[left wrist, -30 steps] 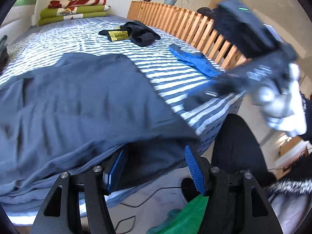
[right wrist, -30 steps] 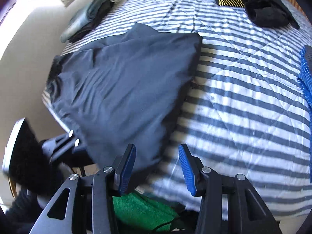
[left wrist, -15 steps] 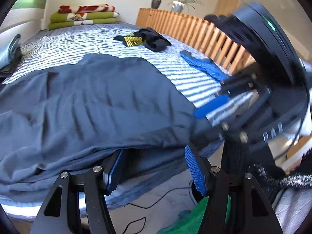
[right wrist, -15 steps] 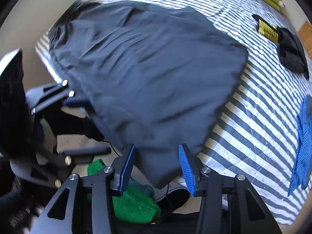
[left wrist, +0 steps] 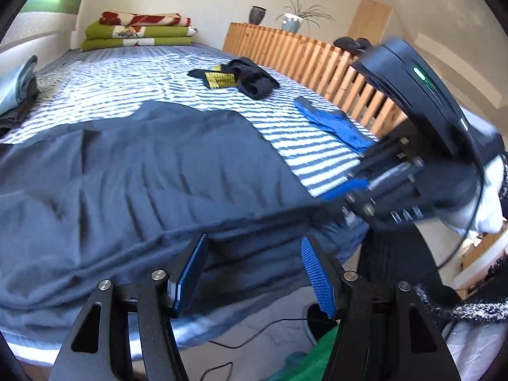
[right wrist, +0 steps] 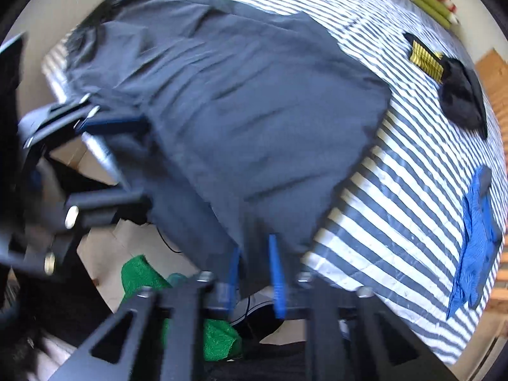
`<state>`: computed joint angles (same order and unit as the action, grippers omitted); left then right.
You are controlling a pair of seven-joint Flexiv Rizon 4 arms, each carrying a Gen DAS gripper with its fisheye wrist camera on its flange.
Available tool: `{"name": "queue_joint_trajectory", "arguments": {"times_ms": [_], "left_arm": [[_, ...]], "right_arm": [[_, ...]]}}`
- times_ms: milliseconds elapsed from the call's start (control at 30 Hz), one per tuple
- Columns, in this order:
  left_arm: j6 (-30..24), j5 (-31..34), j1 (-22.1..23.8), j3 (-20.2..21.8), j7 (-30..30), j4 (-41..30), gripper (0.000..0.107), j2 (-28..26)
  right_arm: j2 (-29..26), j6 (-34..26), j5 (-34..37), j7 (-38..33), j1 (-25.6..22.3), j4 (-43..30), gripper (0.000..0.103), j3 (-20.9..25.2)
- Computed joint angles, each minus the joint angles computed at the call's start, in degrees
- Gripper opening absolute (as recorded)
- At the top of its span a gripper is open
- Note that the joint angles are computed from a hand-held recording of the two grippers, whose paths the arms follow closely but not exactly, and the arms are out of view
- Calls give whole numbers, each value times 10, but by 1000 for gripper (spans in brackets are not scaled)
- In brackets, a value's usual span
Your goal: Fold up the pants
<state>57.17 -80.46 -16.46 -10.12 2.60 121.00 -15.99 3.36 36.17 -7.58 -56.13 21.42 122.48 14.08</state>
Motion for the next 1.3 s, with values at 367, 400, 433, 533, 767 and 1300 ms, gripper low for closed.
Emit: {"name": "queue_joint_trajectory", "arguments": {"times_ms": [367, 400, 433, 533, 767, 1300], "left_arm": [[-82, 23, -24, -20, -9, 13, 64, 2], [-86, 30, -30, -21, -3, 18, 65, 6], [-74, 37, -40, -21, 9, 24, 65, 13], [-87, 58, -42, -11, 3, 44, 65, 37], [-34, -33, -61, 6, 25, 56, 66, 99], [135, 128, -70, -58, -111, 29, 62, 6]], "right_arm": [[26, 26, 60, 14, -10, -4, 4, -5], [27, 29, 67, 9, -10, -3, 5, -6], [25, 38, 88, -13, -10, -4, 7, -10], [45, 48, 193, -87, -15, -7, 18, -27], [79, 176, 200, -75, -70, 37, 31, -51], [-88, 234, 286, -131, -137, -37, 27, -83]]}}
